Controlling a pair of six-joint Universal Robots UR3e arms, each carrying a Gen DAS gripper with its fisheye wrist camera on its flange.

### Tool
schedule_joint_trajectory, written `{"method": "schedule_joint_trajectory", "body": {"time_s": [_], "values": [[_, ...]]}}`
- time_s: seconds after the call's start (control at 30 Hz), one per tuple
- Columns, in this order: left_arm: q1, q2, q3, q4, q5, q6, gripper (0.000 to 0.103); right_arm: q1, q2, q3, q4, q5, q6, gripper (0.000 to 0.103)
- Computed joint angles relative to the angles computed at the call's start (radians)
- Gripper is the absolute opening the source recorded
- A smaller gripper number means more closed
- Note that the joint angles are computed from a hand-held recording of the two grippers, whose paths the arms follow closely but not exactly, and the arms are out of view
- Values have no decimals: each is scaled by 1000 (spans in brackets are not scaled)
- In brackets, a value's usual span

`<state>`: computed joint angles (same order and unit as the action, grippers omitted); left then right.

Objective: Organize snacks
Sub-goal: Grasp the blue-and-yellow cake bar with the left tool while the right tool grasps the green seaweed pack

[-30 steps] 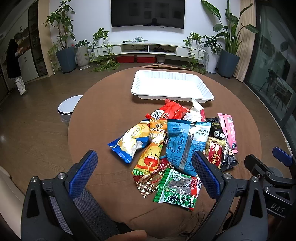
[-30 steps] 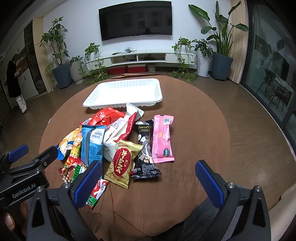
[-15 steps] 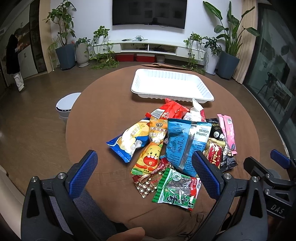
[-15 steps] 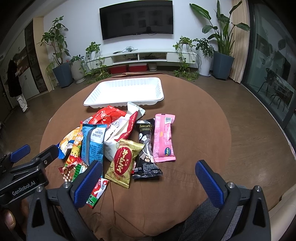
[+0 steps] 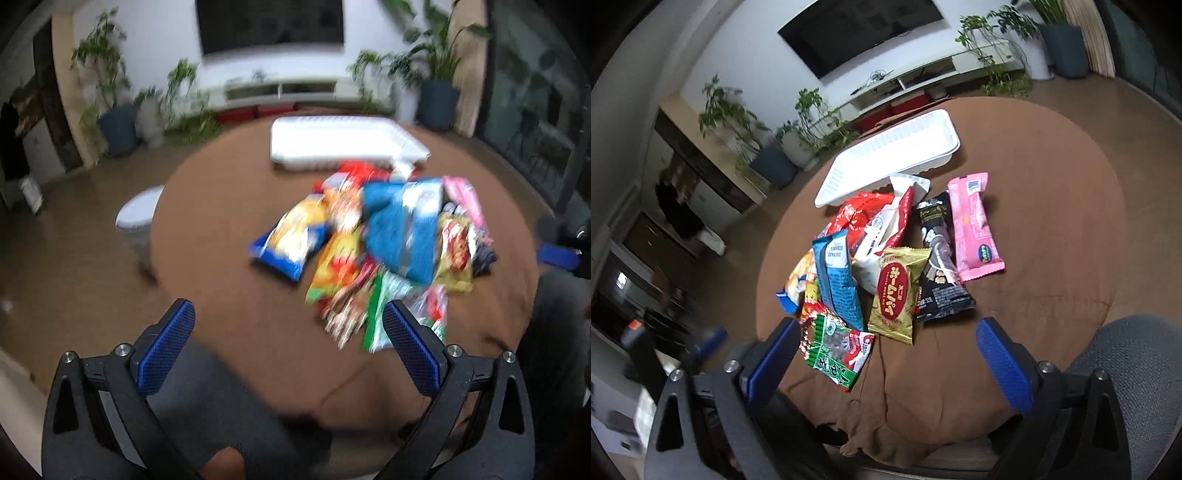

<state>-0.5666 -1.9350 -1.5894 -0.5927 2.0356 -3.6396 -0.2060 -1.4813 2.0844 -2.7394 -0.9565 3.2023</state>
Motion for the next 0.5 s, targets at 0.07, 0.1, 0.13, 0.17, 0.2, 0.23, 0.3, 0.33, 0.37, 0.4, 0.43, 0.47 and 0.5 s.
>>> {"method": "schedule_joint_trajectory", "body": {"time_s": [0.07, 0.1, 0.13, 0.17, 0.2, 0.23, 0.3, 0.33, 0.37, 0.4, 0.43, 0.47, 0.5], "values": [[13, 18, -22, -14, 9, -30, 103, -31, -19, 10, 44, 51, -31, 99], [33, 19, -12, -43, -14, -26, 103, -50, -25, 19, 69, 88, -50, 99], [52, 13, 4, -78, -32, -18, 103, -68, -28, 15, 108, 125, -66, 99], [71, 8, 20, -99, -59, 0, 103, -88, -30, 16, 146, 171, -81, 99], [91, 11, 19, -90, -94, 29, 103, -99, -13, 20, 140, 208, -75, 99], [118, 24, 8, -67, -136, 62, 103, -112, -9, 36, 126, 240, -70, 99], [168, 30, 39, -77, -195, 133, 103, -122, 22, 40, 103, 284, -39, 100], [199, 19, 86, -104, -230, 196, 103, -125, 29, 37, 123, 300, -36, 100], [224, 3, 130, -129, -261, 253, 103, -118, 40, 19, 155, 309, -47, 100], [248, -20, 177, -146, -295, 306, 103, -111, 40, -3, 210, 312, -84, 100], [274, -49, 239, -174, -329, 359, 103, -90, 33, -17, 223, 290, -114, 100], [295, -72, 281, -192, -367, 414, 102, -76, 34, -26, 208, 269, -121, 100], [300, -113, 355, -234, -388, 456, 102, -48, 24, -28, 170, 229, -135, 100]]}}
